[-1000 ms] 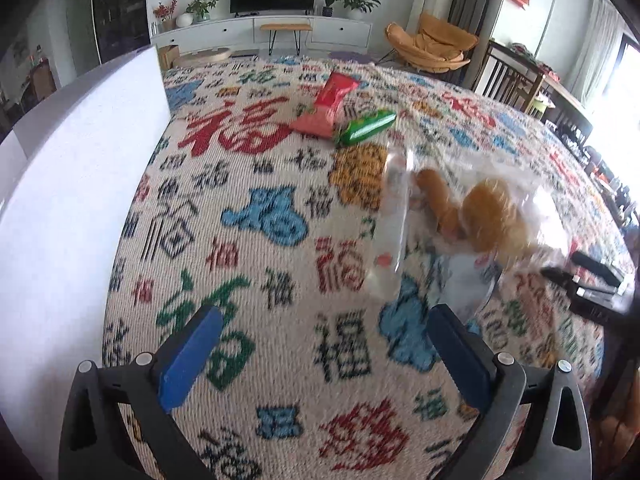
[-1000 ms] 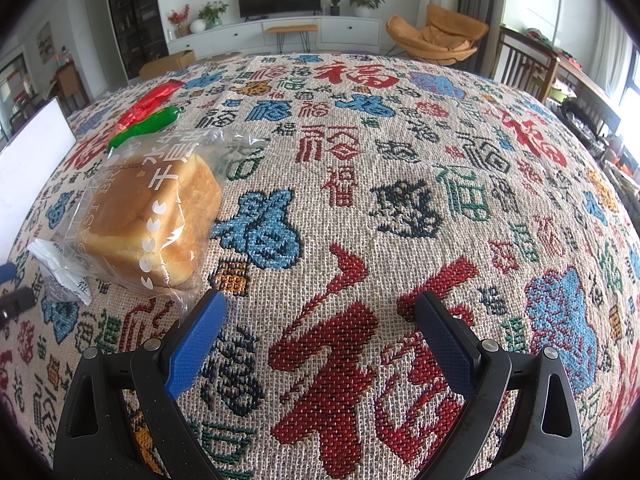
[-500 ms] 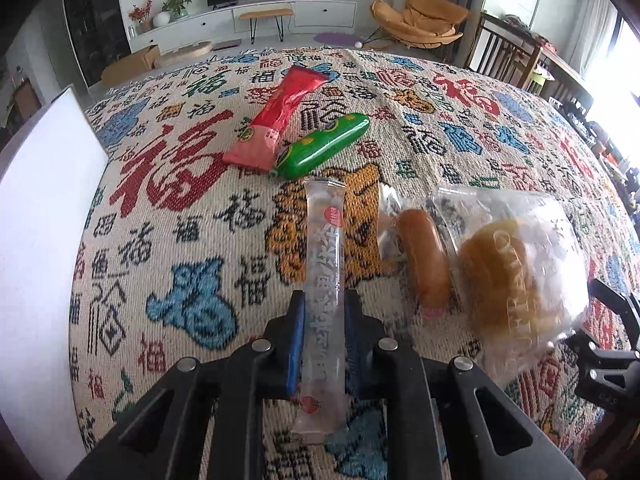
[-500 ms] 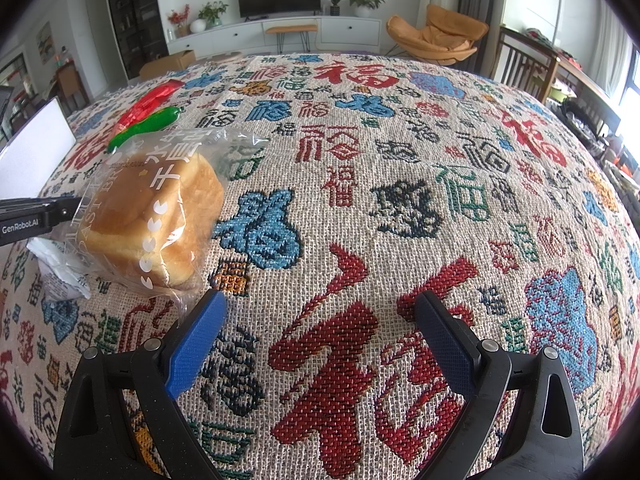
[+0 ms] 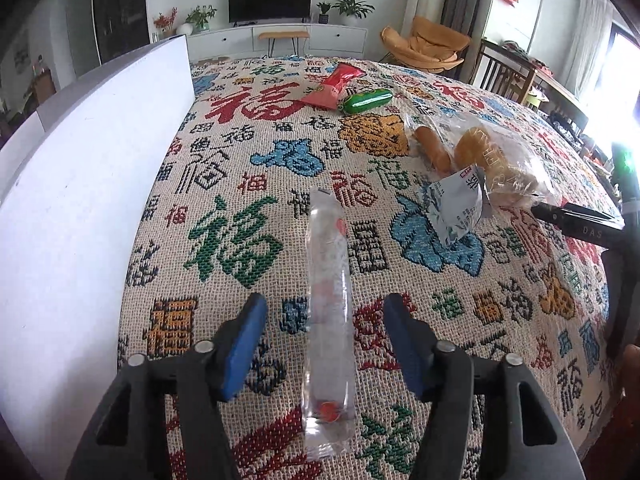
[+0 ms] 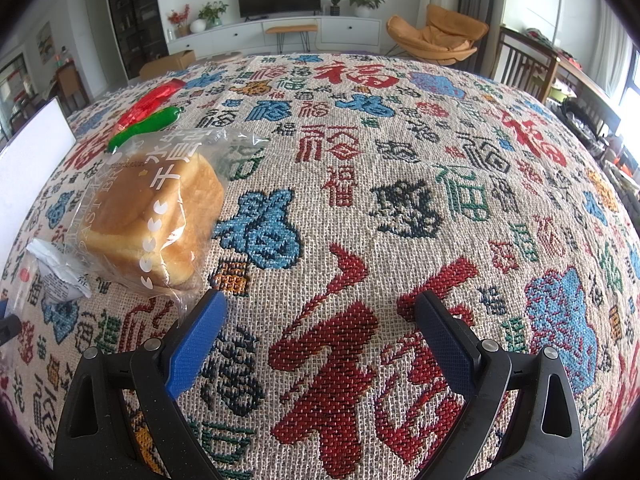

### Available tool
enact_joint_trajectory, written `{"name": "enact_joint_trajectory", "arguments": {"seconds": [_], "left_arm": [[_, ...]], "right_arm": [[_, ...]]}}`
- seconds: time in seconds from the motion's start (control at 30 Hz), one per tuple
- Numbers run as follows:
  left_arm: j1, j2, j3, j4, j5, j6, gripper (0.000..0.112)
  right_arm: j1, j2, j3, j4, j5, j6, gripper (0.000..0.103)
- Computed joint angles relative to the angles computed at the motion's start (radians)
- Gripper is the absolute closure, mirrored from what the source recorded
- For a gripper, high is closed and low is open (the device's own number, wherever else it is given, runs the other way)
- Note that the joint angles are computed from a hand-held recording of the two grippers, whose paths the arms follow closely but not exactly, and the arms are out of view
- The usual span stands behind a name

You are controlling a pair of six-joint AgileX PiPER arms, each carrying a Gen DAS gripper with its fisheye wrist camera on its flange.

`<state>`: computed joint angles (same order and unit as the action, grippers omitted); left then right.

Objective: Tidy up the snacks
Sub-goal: 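Close the left tool on the clear jelly tube and lift it, then carry the jelly tube into the box with the left tool while the right tool carries the silver-blue packet there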

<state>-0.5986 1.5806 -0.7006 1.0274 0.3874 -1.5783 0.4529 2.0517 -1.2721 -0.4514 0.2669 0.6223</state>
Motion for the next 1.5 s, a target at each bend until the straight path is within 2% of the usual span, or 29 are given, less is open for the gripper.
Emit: {"name": "enact_joint_trajectory", "arguments": {"seconds": [0.07, 0.13, 0.3, 0.43, 0.5, 0.6, 1.5], "left_arm": [[-0.032, 0.038, -0.017, 0.093, 0.048, -0.097, 0.043], [-0.046, 0.051, -0.030, 0.096, 0.079, -0.097, 0.040], [-0.011, 0.031, 0.000, 0.129, 0.014, -0.129, 0.032], [-0.047, 0.073, -0.049, 0.063, 0.084, -0.049, 0.020], [-0.025, 0.066, -0.037, 0.063, 0.056, -0.058, 0.018], [-0.033, 0.075, -0.046, 0.053, 0.076, -0.051, 0.016], [-0.025, 0.076, -0.042, 0.058, 0.070, -0.065, 0.012]], "right_arm": [[0.000, 0.000, 0.000, 0.001, 0.000, -0.001, 0.006], [0.000, 0.000, 0.000, 0.001, 0.000, -0.001, 0.006], [0.000, 0.000, -0.001, 0.002, 0.001, -0.001, 0.006], [0.000, 0.000, 0.000, 0.002, 0.000, -0.002, 0.006], [0.001, 0.000, -0.001, 0.001, 0.001, -0.001, 0.006], [0.000, 0.000, 0.000, 0.001, 0.000, -0.001, 0.006], [-0.001, 0.001, 0.000, 0.000, -0.001, -0.001, 0.006]]}}
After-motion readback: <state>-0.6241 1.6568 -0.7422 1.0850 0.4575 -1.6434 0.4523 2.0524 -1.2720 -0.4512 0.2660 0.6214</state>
